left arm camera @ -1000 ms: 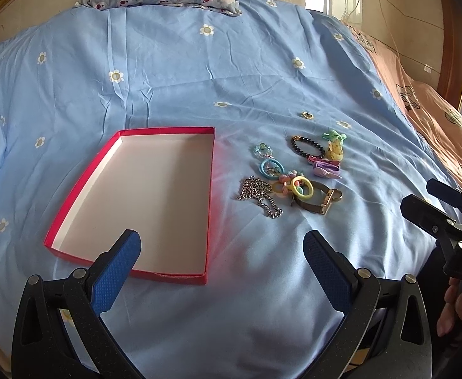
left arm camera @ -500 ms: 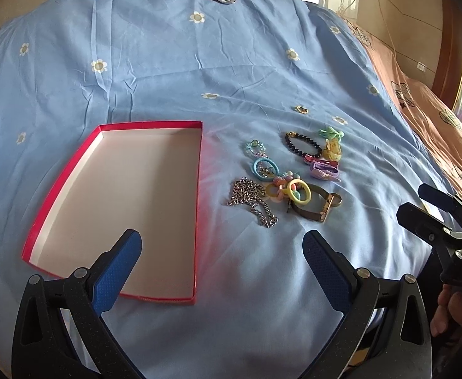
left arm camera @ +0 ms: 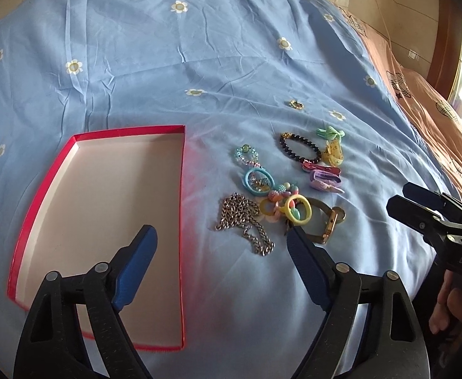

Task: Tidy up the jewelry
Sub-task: 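Grasp blue hair tie with left tool while right tool grasps claw clip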

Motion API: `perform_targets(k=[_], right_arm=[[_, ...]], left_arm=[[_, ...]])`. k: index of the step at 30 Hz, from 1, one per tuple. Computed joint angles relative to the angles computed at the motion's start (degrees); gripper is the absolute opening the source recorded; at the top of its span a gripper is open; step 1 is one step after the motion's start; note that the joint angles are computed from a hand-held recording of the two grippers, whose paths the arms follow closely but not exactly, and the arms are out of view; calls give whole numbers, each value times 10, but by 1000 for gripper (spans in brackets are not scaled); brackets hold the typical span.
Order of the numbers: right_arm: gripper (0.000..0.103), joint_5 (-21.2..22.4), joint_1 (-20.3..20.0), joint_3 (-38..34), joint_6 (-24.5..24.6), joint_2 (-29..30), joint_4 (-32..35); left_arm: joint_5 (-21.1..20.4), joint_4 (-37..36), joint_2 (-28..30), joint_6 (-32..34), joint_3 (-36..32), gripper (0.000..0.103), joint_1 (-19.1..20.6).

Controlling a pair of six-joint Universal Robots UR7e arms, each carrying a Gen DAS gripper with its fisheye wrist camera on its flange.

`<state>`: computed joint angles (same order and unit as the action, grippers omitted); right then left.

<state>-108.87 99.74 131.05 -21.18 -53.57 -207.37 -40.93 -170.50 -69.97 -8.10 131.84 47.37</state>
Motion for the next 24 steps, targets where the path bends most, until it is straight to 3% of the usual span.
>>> perform_targets(k=[10,17,24], right_arm=[[63,-6,-19,-66,14,8,60],[62,-17,-32,-124,22,33,105],[62,-28,-42,-176,28,63,153]], left_arm=[[-38,18,57,47,-80,67,43],[-50,50,107,75,-146,62,72],[-77,106,145,75,-201,48,104]])
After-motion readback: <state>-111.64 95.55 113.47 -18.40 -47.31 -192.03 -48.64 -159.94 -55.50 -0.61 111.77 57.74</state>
